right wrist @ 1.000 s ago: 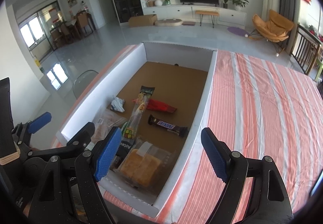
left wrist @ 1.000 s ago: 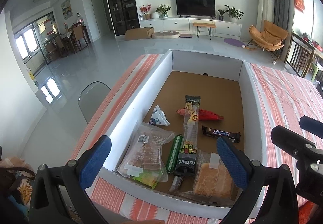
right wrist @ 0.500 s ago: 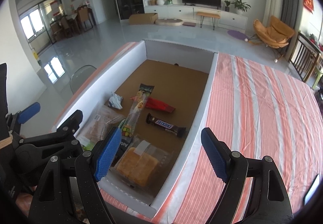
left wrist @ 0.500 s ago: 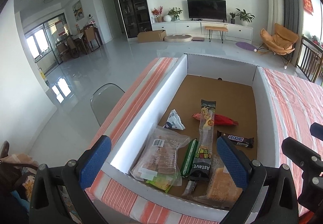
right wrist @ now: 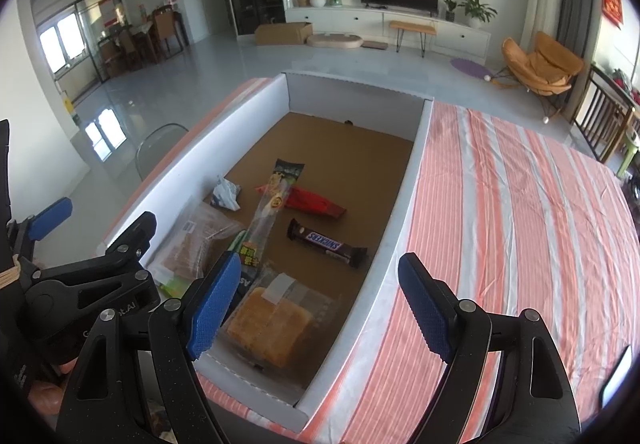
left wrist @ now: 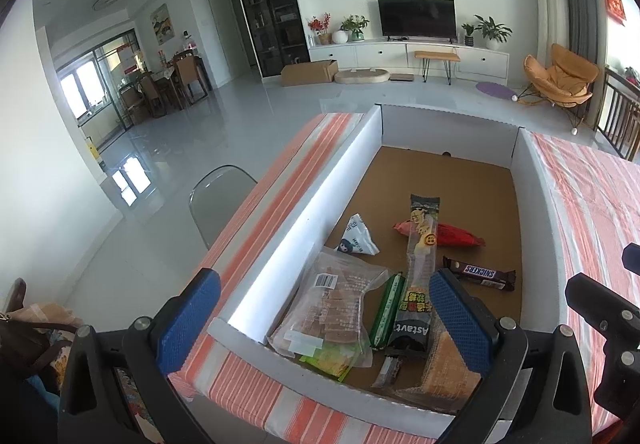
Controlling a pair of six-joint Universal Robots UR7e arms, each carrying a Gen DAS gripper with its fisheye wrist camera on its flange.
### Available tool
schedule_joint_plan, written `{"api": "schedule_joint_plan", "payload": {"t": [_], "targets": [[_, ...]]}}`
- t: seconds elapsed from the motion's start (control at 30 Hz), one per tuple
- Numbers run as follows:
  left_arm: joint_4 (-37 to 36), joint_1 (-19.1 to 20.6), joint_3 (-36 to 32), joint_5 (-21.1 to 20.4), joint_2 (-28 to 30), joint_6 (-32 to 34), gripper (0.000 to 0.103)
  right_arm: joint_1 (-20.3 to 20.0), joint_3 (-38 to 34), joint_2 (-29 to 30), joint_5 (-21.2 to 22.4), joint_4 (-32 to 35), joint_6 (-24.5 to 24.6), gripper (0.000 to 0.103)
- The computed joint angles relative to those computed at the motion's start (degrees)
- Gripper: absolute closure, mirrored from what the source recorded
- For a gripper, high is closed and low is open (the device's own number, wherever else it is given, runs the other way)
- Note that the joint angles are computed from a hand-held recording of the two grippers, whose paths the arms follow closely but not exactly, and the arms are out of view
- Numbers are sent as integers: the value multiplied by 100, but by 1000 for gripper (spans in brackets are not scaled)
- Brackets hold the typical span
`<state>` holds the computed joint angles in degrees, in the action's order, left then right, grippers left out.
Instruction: Organize snacks
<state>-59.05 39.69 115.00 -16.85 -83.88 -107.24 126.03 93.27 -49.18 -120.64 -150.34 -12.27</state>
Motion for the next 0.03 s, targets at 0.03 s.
{"api": "schedule_joint_plan", "payload": {"t": [0.03], "targets": [[-69, 0, 23, -8, -16, 84, 0, 3, -3, 6, 1, 21, 5, 19]]}}
